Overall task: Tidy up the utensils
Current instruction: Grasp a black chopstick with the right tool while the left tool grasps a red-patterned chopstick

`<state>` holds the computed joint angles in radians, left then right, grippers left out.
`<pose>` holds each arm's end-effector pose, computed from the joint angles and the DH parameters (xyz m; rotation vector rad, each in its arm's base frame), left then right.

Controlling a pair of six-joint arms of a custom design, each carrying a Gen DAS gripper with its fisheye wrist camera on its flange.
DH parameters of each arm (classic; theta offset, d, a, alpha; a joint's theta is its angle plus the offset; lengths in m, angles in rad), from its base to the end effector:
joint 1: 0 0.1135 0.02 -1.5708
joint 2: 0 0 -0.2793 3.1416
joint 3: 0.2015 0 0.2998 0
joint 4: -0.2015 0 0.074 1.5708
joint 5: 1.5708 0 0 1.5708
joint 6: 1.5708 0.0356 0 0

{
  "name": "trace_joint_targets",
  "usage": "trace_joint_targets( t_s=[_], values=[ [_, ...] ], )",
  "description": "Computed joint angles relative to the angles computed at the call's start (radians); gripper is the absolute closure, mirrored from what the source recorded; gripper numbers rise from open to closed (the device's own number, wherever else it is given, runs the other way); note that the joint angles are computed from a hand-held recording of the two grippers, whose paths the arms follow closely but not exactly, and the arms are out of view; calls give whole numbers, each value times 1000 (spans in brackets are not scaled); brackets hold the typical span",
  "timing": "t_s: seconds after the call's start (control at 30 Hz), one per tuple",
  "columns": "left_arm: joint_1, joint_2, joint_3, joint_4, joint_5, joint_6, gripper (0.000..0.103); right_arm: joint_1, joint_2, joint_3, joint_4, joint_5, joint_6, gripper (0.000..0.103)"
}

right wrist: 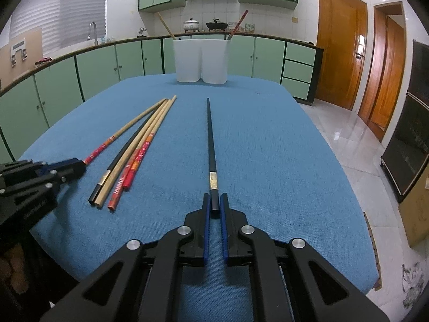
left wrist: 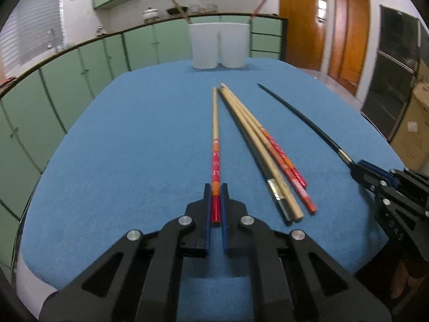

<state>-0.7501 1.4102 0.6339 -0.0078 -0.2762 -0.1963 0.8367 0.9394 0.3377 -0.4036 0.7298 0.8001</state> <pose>0.2287 -0.1999 0.1498 0.5053 2.2670 -0.1517 0.1416 0.1215 0.1373 0.2076 2.2441 -0.1097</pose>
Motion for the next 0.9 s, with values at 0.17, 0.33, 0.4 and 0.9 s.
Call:
trace_joint_targets(
  t_s=[0.17, 0.33, 0.4, 0.9],
  values=[
    [31, -35, -21, -27, -56, -90, 98, 28, 17, 8, -4, 16, 12, 95],
    [44, -63, -28, -64, -58, -81, 89, 63, 45, 22, -11, 38, 29, 95],
    [59, -71, -32, -64, -46, -75, 68, 65, 40, 20, -15, 39, 38, 95],
    [146, -260, 19, -280, 96, -70, 98, 143, -168, 122, -336, 75, 180, 97]
  ],
)
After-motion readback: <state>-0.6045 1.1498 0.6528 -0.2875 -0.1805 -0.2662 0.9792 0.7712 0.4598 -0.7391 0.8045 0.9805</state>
